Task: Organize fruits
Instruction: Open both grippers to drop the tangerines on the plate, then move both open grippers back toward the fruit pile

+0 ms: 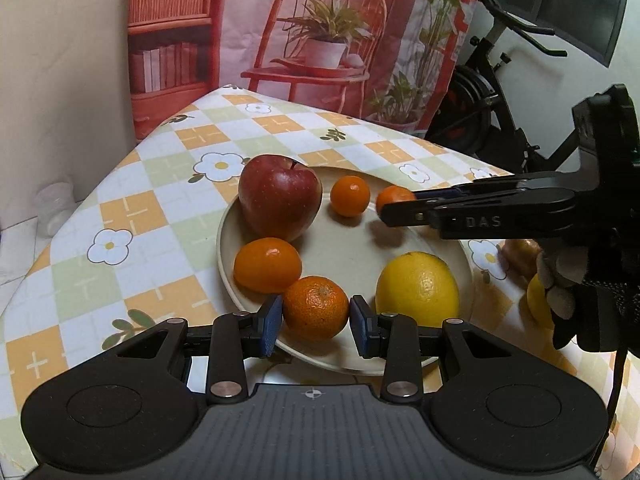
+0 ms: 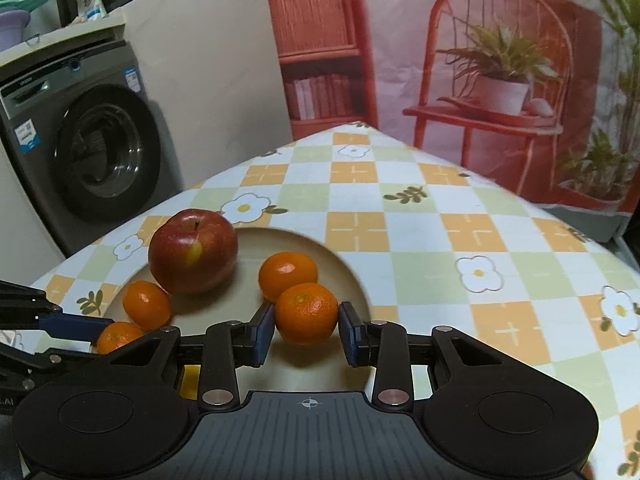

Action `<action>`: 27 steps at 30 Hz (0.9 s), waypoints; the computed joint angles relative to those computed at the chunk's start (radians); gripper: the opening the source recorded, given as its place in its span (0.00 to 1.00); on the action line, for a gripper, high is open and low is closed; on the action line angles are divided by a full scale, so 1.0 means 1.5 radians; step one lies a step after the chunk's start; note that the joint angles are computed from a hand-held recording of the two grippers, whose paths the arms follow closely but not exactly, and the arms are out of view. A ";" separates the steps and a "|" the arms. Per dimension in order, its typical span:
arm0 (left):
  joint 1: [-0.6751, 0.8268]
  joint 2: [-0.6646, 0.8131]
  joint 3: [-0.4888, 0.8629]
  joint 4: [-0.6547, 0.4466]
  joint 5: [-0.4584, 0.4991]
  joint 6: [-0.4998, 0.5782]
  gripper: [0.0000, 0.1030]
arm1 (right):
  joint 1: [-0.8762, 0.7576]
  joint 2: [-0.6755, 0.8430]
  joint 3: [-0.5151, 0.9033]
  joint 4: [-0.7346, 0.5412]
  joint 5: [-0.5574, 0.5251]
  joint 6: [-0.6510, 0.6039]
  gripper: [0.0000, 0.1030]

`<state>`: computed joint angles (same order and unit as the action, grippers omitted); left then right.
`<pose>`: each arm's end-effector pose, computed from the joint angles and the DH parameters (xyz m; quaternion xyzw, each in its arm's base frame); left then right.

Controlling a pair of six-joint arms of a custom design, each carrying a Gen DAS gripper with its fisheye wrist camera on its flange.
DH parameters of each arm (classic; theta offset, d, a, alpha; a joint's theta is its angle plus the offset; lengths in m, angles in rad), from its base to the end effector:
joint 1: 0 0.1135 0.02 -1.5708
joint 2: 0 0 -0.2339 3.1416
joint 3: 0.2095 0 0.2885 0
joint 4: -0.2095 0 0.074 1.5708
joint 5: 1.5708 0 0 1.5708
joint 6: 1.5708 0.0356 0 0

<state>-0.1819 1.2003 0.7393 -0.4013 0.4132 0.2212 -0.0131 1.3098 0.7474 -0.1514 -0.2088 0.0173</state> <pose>0.2768 -0.0655 0.1788 0.2535 0.8851 -0.1857 0.3432 0.3127 0.0033 0.1685 -0.0295 0.9052 0.0957 0.4130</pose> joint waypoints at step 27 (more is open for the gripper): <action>-0.066 -0.189 -0.054 -0.024 -0.049 -0.070 0.40 | -0.113 -0.631 -0.226 -0.266 0.032 0.066 0.36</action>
